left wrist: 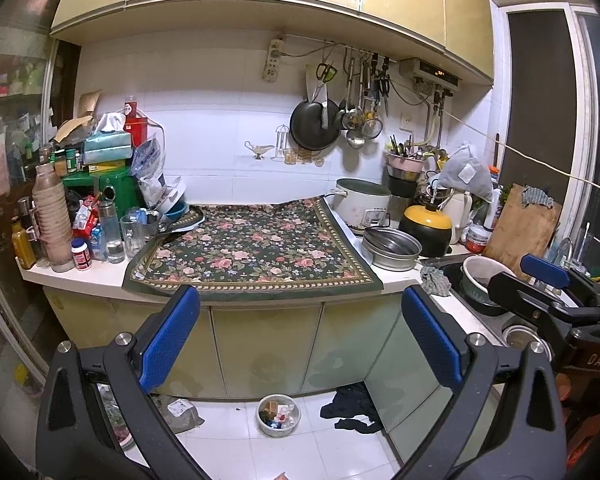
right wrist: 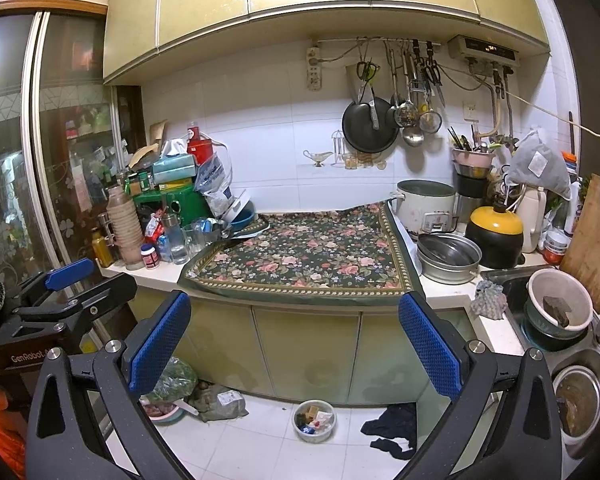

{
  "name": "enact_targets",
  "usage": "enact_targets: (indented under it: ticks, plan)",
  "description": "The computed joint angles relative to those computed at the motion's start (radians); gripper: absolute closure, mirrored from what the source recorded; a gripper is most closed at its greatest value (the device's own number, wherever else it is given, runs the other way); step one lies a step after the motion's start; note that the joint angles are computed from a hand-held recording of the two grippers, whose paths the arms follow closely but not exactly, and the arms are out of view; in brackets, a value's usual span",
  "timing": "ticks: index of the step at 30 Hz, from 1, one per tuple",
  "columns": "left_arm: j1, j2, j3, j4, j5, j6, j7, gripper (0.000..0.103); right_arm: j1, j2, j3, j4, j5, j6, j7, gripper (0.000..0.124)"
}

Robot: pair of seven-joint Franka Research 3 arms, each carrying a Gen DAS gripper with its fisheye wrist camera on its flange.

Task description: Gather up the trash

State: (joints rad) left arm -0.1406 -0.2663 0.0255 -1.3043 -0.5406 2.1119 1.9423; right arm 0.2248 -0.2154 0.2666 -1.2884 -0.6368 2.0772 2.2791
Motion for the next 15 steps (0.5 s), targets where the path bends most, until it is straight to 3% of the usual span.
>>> enact_targets:
  ticks: [15]
  plan:
    - [0.037, 0.093, -0.041, 0.087, 0.040, -0.040, -0.053, 0.001, 0.024, 0.072, -0.055, 0.065, 0.056, -0.003, -0.027, 0.021]
